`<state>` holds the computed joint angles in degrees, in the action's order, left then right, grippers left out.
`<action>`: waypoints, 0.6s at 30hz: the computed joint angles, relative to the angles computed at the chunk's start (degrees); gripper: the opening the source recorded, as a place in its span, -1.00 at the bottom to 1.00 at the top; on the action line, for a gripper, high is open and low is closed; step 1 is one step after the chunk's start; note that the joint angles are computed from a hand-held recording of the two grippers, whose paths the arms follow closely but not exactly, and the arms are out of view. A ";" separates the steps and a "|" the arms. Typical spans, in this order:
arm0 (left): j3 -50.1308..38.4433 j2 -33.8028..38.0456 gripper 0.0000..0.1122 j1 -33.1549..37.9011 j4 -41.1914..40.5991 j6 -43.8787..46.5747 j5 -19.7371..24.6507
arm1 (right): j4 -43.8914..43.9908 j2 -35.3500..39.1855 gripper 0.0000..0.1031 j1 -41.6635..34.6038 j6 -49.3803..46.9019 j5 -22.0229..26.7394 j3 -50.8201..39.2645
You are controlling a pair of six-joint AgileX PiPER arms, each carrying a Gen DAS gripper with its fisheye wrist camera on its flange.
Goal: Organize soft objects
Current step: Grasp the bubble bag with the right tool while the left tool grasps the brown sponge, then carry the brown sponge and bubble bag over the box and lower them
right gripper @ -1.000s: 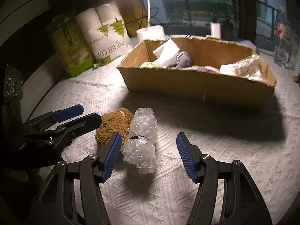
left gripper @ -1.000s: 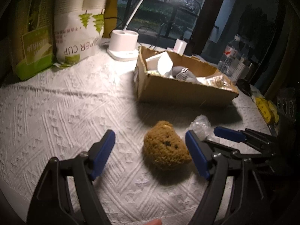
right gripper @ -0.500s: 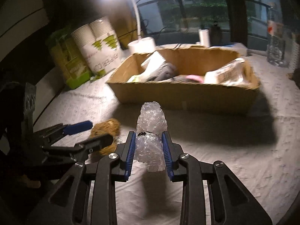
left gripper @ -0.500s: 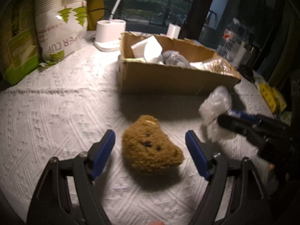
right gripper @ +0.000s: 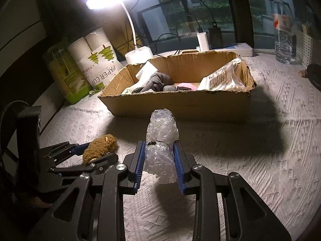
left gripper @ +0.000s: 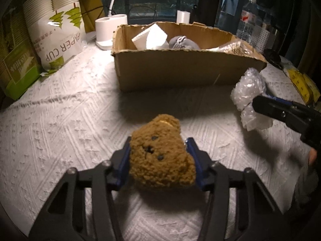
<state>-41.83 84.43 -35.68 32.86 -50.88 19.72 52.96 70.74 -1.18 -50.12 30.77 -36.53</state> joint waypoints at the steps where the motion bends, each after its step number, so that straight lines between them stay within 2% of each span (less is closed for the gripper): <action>1: 0.08 -0.14 -0.14 -0.09 0.07 -0.06 0.01 | 0.29 0.03 -0.41 -0.11 -0.32 0.02 -0.01; 18: -2.67 -4.40 -0.18 -5.03 1.83 -1.86 2.27 | 1.98 -3.24 -0.41 -3.69 -2.99 2.65 0.75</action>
